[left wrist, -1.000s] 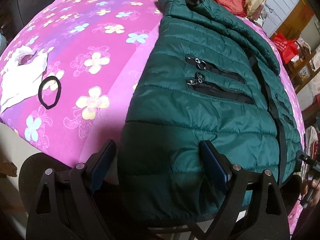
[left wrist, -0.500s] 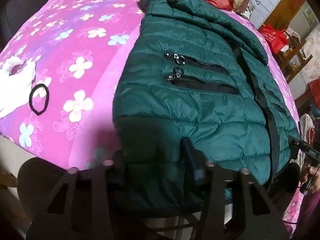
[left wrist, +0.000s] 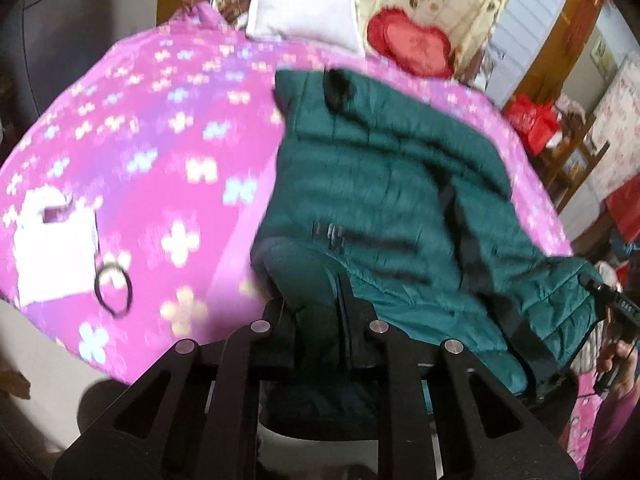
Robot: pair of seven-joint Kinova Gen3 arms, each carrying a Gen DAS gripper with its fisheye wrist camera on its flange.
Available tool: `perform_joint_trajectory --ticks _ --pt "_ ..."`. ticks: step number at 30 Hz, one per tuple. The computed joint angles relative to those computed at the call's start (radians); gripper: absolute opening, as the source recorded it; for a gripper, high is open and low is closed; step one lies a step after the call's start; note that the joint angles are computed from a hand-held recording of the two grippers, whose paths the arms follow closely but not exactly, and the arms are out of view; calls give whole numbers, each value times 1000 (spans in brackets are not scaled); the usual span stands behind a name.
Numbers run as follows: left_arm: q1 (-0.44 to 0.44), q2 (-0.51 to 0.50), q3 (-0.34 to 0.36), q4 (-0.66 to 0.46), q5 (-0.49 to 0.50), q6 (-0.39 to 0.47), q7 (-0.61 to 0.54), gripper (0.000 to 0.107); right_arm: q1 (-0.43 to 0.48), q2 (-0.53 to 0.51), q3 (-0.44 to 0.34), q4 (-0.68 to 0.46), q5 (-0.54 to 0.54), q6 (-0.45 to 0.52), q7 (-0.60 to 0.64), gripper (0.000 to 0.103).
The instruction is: Fold large clothes
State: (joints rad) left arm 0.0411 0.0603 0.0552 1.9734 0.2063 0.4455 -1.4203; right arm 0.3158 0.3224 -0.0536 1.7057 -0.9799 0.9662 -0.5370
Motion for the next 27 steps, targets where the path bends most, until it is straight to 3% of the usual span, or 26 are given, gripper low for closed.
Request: perform_joint_trajectory --ticks 4,9,12,22,27 --pt "11 22 -9 -58 -61 -18 59 15 -26 21 -7 -63 -16 -45 -57 27" --pt "-12 85 -13 -169 -48 -37 78 15 -43 73 -25 -175 8 -84 -164 27" --pt "13 134 -40 -239 -107 -50 153 15 -54 114 -41 -254 38 -107 -245 27" --pt "81 344 -120 -519 -270 48 350 15 -165 280 -30 -559 300 -153 -553 27" --pt "74 429 -118 -639 -299 108 373 15 -193 376 -32 -722 406 -115 -670 27"
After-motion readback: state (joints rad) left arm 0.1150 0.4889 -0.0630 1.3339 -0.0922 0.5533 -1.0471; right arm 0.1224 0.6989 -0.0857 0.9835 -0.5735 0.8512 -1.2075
